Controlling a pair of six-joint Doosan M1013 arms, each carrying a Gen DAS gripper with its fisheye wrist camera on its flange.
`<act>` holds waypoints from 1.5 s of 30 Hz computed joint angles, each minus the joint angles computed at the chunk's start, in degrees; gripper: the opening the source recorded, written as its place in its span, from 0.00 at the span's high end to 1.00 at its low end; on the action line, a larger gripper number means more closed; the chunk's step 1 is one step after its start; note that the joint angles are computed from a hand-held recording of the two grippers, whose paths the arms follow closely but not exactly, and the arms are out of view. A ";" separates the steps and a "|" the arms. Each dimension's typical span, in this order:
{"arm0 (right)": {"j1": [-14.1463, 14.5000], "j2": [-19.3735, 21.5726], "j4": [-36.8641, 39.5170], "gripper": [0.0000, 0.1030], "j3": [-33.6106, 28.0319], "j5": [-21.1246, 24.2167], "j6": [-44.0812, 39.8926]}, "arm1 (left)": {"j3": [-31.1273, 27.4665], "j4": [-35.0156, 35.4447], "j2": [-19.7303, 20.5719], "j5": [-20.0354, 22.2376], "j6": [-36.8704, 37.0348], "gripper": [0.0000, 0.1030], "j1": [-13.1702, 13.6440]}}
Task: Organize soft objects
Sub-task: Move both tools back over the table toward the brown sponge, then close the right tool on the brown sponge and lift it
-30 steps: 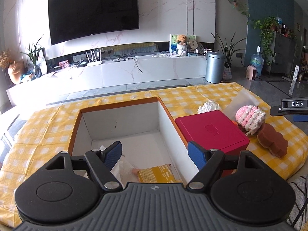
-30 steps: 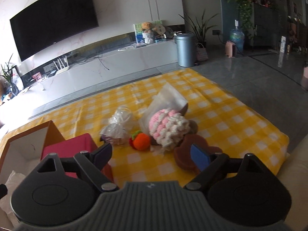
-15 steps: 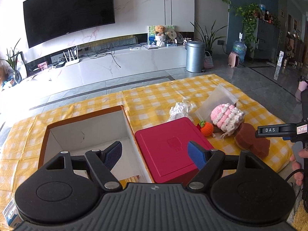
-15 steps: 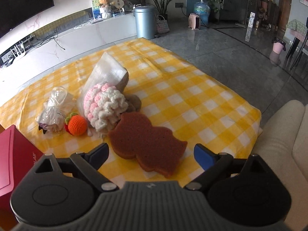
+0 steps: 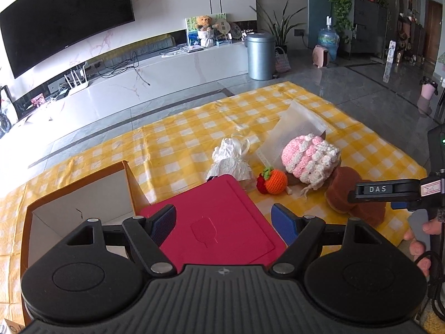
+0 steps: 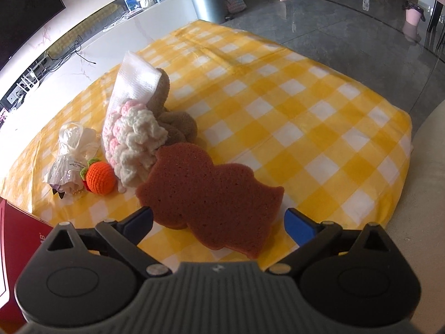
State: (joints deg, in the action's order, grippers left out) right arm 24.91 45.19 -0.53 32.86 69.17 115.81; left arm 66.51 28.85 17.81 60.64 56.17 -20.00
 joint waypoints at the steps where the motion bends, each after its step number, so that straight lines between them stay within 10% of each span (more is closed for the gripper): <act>1: 0.09 0.35 -0.46 0.04 -0.55 0.44 0.01 | -0.71 -0.02 0.57 1.07 -0.47 0.11 0.03; 10: 1.21 3.50 -4.57 0.02 -6.04 4.96 -12.42 | -1.43 -2.28 1.09 2.71 0.48 0.11 0.00; 16: 2.47 -1.82 -9.01 0.02 3.24 -4.28 -26.20 | -0.52 3.00 0.45 3.09 0.84 0.11 -1.24; 23: 2.46 4.83 -7.83 0.03 -6.93 6.07 -35.72 | -0.40 0.74 0.23 2.17 2.41 0.11 -1.09; 28: 2.61 3.19 -12.79 0.37 -3.78 2.08 -31.83 | -0.69 0.76 0.69 2.51 2.32 0.11 -1.25; 45: -0.96 -5.89 4.84 0.68 10.37 -12.55 -26.77 | -2.50 1.05 2.34 3.71 4.97 0.11 -1.76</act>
State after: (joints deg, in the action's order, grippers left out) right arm 23.95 39.30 4.31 43.23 56.62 89.04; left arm 64.01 29.89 20.15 64.35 61.14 -21.76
